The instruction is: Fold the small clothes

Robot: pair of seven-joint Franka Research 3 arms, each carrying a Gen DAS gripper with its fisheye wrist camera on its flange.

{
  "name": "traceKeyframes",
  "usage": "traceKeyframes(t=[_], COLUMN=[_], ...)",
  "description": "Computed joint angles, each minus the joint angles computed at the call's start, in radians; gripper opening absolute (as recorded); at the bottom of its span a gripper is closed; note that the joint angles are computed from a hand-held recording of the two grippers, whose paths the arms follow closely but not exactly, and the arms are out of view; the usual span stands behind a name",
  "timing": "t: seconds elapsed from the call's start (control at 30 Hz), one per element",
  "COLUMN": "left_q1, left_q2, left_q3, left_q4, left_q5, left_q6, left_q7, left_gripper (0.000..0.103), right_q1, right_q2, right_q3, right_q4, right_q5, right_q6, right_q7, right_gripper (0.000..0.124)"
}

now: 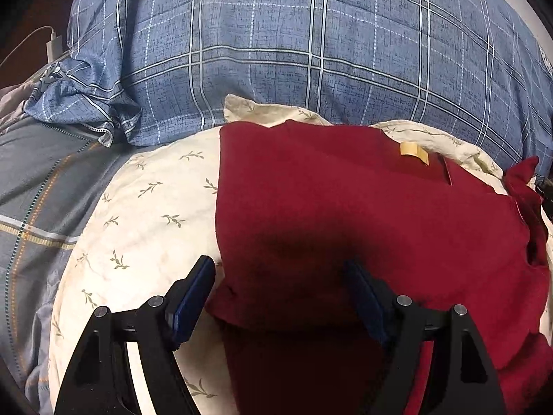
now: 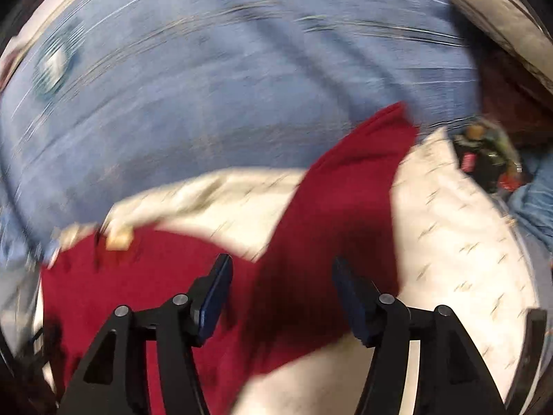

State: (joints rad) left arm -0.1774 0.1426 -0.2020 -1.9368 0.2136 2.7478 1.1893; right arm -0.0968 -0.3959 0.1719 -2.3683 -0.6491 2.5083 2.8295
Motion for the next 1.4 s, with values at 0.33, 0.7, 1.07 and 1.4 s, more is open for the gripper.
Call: traceKeyframes(t=[0.33, 0.7, 1.07, 1.4], left_q1=[-0.004, -0.005, 0.075, 0.058], left_q2=[0.010, -0.014, -0.092, -0.094], left_q3=[0.006, 0.036, 0.001, -0.028], left_q4=[0.004, 0.003, -0.100, -0.095], left_q5=[0.044, 0.131, -0.279, -0.618], left_q6=[0.015, 0.042, 0.153, 0.168], left_q7=[-0.038, -0.121, 0.071, 0.431], left_gripper=[0.077, 0.077, 0.077, 0.077], right_q1=[0.037, 0.062, 0.441, 0.372], right_q2=[0.325, 0.099, 0.112, 0.101], right_q3=[-0.106, -0.130, -0.165, -0.066], right_q4=[0.260, 0.060, 0.000, -0.042], right_q5=[0.048, -0.046, 0.380, 0.526], right_q6=[-0.111, 0.120, 0.397, 0.305], right_q7=[-0.084, -0.039, -0.594, -0.686], right_gripper=[0.058, 0.006, 0.011, 0.047])
